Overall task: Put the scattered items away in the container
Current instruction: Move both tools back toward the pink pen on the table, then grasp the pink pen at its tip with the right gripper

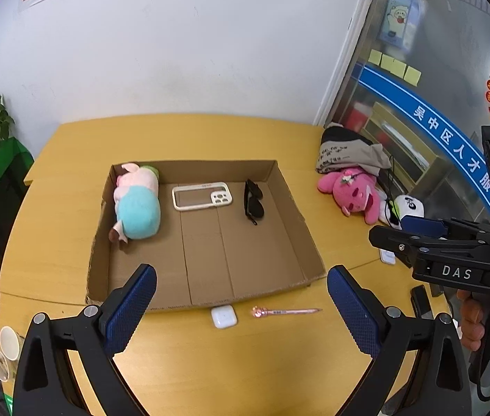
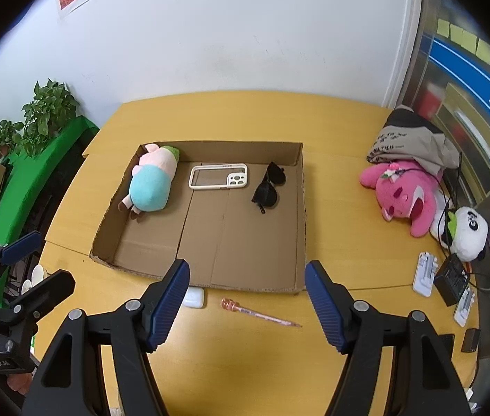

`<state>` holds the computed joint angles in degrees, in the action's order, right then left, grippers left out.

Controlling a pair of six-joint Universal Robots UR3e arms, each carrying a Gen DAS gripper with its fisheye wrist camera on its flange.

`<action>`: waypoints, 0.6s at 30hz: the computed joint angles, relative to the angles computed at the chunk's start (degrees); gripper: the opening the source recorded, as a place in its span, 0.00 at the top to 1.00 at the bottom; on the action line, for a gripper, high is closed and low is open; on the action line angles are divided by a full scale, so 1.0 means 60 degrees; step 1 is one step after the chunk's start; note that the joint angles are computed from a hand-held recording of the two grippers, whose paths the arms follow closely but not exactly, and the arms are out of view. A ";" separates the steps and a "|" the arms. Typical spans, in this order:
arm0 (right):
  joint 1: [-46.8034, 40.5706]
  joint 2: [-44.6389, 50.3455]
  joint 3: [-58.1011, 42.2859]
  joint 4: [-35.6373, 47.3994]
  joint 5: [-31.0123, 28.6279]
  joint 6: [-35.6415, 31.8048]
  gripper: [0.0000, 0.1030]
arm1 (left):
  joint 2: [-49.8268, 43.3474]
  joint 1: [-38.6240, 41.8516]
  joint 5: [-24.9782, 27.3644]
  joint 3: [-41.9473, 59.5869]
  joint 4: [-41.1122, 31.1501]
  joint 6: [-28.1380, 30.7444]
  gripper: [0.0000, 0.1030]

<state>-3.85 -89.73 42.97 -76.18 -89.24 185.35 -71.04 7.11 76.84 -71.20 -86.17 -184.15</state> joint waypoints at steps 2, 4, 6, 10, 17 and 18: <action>-0.0280 -0.0376 0.0577 -0.0181 0.0280 -0.0168 0.33 | 0.0010 -0.0020 -0.0079 -0.0113 -0.0013 -0.0144 0.02; -0.0710 -0.0841 0.1301 -0.0420 0.0714 -0.0477 0.33 | 0.0027 -0.0069 -0.0043 -0.0267 -0.0021 -0.0354 0.02; -0.1154 -0.1313 0.2052 -0.0609 0.1116 -0.0885 0.33 | 0.0150 -0.0050 -0.0121 -0.0544 -0.0036 -0.0459 0.02; -0.2391 -0.2682 0.4444 -0.0856 0.2228 -0.2553 0.33 | 0.0348 -0.0373 0.0159 -0.1497 0.0063 -0.0920 0.02; -0.3456 -0.4092 0.9007 -0.1929 0.2453 -0.5654 0.33 | 0.0637 -0.1521 0.0929 -0.3373 0.0479 -0.2200 0.02; -0.3491 -0.4066 0.9476 -0.2265 0.2489 -0.5991 0.34 | 0.0645 -0.1764 0.1070 -0.3648 0.0561 -0.2459 0.02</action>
<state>-24.80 -114.13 99.82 -89.76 -74.31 149.40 -67.17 -3.47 83.26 -93.09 -82.81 -198.90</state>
